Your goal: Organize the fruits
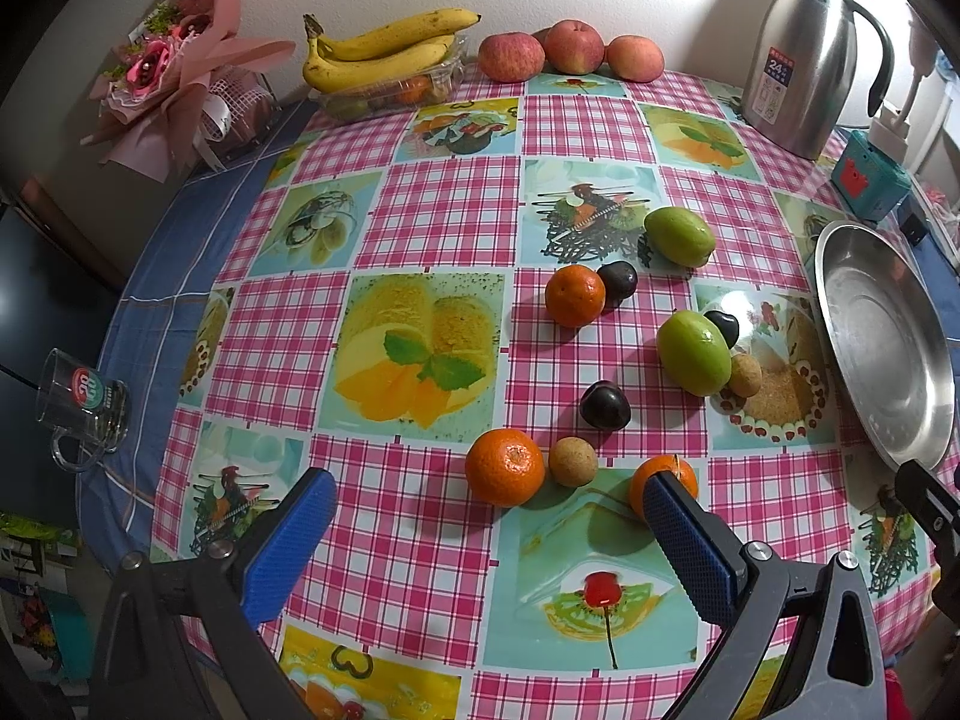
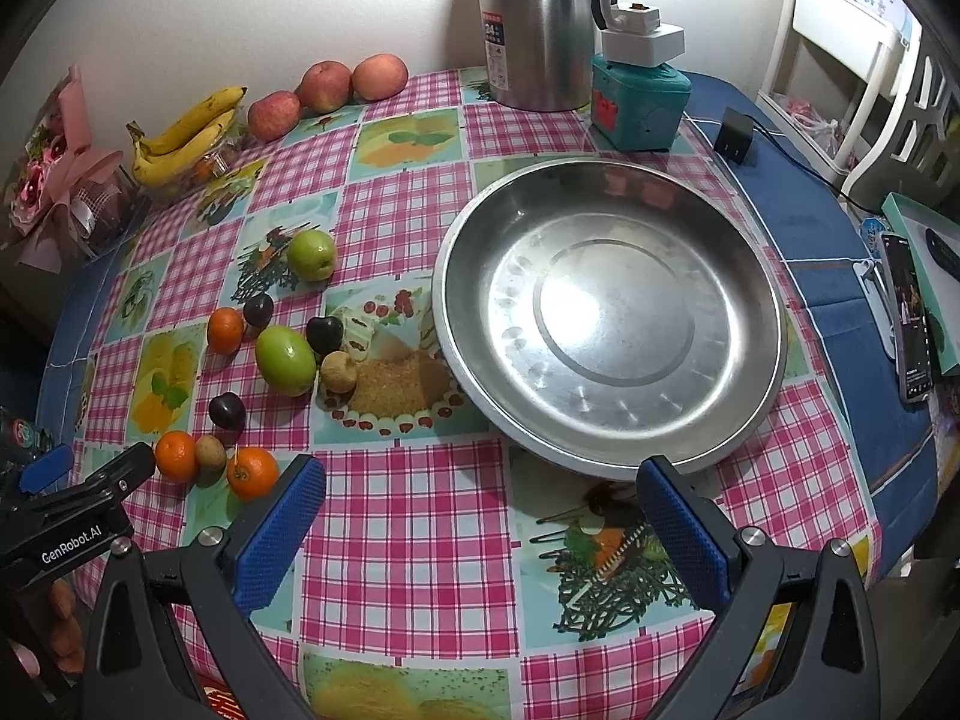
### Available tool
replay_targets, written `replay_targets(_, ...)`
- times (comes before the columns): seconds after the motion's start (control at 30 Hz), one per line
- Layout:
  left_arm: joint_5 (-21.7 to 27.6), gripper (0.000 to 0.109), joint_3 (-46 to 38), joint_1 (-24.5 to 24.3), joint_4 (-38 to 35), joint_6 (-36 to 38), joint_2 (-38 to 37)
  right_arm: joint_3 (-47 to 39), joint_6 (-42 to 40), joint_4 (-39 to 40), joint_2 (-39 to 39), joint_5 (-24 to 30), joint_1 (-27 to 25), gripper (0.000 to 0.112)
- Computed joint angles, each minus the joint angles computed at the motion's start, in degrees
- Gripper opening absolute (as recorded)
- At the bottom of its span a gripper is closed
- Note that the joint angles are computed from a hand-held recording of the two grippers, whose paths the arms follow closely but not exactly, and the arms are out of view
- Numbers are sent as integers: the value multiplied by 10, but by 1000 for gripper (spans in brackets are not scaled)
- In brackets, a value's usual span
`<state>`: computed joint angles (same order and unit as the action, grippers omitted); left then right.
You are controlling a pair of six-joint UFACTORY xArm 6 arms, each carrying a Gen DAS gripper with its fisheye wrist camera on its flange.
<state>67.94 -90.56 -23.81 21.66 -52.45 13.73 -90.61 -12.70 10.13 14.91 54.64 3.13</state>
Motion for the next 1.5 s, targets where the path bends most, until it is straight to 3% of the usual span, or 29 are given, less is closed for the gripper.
replay_targets(0.93, -1, 103, -1, 1, -3, 1, 0, -4, -6, 11, 3, 6, -2, 103)
replay_targets(1.3, -71, 103, 36, 15, -44, 14, -19, -8, -5, 4, 10, 11, 1, 103)
replay_targets(1.5, -86, 103, 56, 22, 0, -34, -36, -24, -9, 19, 21, 20, 8, 103)
